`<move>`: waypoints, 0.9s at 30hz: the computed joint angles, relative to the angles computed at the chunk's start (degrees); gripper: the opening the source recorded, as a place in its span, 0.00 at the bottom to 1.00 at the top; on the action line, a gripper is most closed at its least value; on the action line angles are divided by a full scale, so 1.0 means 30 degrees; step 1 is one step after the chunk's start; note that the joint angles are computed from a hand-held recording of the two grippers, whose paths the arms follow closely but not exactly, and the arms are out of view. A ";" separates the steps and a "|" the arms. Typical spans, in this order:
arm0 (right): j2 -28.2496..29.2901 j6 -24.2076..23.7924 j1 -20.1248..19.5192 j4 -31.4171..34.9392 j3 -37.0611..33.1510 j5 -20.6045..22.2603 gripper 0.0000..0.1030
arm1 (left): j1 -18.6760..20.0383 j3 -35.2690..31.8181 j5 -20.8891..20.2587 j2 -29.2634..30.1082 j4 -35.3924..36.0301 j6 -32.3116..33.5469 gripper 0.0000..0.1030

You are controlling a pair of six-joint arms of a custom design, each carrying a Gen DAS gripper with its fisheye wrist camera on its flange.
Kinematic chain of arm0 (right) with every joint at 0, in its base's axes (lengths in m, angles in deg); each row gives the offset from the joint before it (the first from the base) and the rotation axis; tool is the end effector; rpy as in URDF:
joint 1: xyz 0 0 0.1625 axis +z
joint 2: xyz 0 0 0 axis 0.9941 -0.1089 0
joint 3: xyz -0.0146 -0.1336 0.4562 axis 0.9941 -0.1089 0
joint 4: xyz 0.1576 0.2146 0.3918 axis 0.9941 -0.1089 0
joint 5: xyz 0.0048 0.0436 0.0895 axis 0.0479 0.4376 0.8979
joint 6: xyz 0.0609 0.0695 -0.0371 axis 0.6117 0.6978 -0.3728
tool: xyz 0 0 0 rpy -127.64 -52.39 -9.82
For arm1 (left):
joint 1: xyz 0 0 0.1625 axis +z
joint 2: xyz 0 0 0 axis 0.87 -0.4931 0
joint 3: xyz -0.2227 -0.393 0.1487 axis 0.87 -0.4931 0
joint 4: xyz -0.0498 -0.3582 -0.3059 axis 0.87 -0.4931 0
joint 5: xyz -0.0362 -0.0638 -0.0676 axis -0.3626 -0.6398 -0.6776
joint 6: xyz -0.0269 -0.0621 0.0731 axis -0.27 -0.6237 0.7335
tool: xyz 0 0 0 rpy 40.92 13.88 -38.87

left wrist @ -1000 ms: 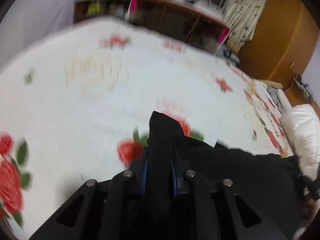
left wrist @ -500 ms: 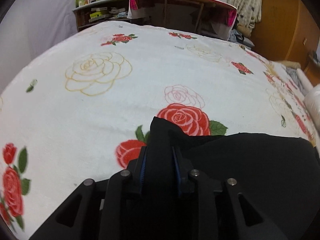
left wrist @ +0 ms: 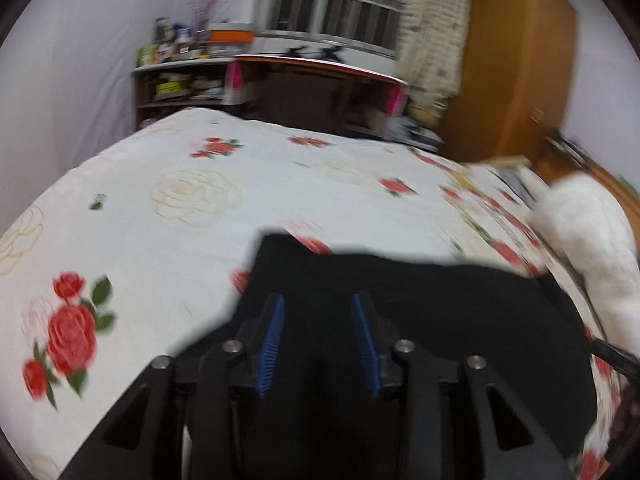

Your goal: Fold large clothes

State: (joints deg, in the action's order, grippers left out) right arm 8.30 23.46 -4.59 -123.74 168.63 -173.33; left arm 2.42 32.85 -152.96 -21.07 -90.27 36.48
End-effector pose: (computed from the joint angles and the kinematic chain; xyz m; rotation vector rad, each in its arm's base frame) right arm -0.0193 -0.5822 0.2635 -0.1169 -2.2059 1.1553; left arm -0.1976 -0.7631 0.0795 0.9072 2.4951 -0.8866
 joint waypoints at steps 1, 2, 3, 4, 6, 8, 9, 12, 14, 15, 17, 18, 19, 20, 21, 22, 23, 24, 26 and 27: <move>0.0346 -0.0175 -0.0021 -0.0050 0.0019 -0.0153 0.38 | -0.0069 0.0652 -0.0054 -0.0026 -0.0113 0.0418 0.39; 0.0886 -0.0399 -0.0123 -0.0250 -0.0127 -0.0467 0.38 | -0.0146 0.0858 0.0362 0.0167 -0.0057 0.0677 0.39; 0.1041 -0.0492 -0.0347 -0.0451 -0.0123 -0.0270 0.38 | -0.0094 0.0836 0.0845 0.0461 0.0291 0.0511 0.39; 0.1226 -0.0487 -0.0779 -0.0779 -0.0198 0.0153 0.38 | 0.0083 0.0650 0.1089 0.0728 0.0896 -0.0033 0.40; 0.1101 0.0211 -0.1413 -0.0639 -0.0255 0.0755 0.38 | 0.0382 0.0602 0.0967 0.1062 0.0188 -0.0031 0.41; 0.1013 0.0281 -0.1428 -0.0200 -0.0427 0.0561 0.38 | 0.0383 0.0498 0.1084 0.1041 0.0363 -0.0445 0.41; 0.1001 0.0071 -0.1318 -0.0109 -0.0447 0.0263 0.38 | 0.0267 0.0505 0.1429 0.0959 0.0592 -0.0604 0.41; 0.0699 0.0452 -0.0522 0.0390 -0.0479 -0.1577 0.38 | -0.0235 0.1202 0.1550 0.0170 0.0953 -0.1178 0.39; 0.0471 -0.0021 -0.0147 -0.0543 -0.0017 -0.1411 0.39 | -0.0656 0.1965 0.1209 -0.0164 -0.0144 -0.0223 0.40; 0.0439 -0.0147 0.0006 -0.0980 0.0219 -0.1295 0.39 | -0.0791 0.2162 0.1058 -0.0200 -0.0392 0.0216 0.40; 0.0350 0.0004 -0.0025 -0.1171 0.0373 -0.1098 0.39 | -0.0918 0.2218 0.1268 -0.0036 -0.0336 0.0587 0.40; 0.0319 0.0186 -0.0155 -0.1054 0.0354 -0.1040 0.39 | -0.0915 0.2167 0.1763 0.0098 -0.0266 0.0542 0.40; 0.0275 0.0476 -0.0448 -0.0803 0.0280 -0.1186 0.39 | -0.0851 0.2113 0.2221 0.0196 -0.0196 0.0351 0.40; 0.0273 0.0556 -0.0728 -0.0789 0.0257 -0.1348 0.39 | -0.0702 0.2050 0.2589 0.0255 -0.0089 0.0001 0.40; 0.0256 0.0651 -0.1198 -0.0879 0.0326 -0.1407 0.39 | -0.0542 0.2035 0.2863 0.0289 -0.0071 -0.0293 0.40; 0.0113 0.0762 -0.1576 -0.0837 0.0451 -0.1151 0.39 | -0.0405 0.1997 0.3094 0.0324 -0.0246 -0.0345 0.41; 0.0003 0.0761 -0.1749 -0.0917 0.0610 -0.0890 0.39 | -0.0323 0.1944 0.3291 0.0374 -0.0499 -0.0158 0.41; -0.0132 0.0612 -0.1866 -0.1008 0.0767 -0.0692 0.39 | -0.0291 0.1873 0.3461 0.0415 -0.0609 -0.0010 0.43; -0.0170 0.0397 -0.1768 -0.0971 0.0757 -0.0974 0.39 | -0.0270 0.1763 0.3647 0.0448 -0.0571 -0.0055 0.44; -0.0109 0.0467 -0.1659 -0.0973 0.0719 -0.1157 0.39 | -0.0268 0.1679 0.3704 0.0475 -0.0485 -0.0144 0.44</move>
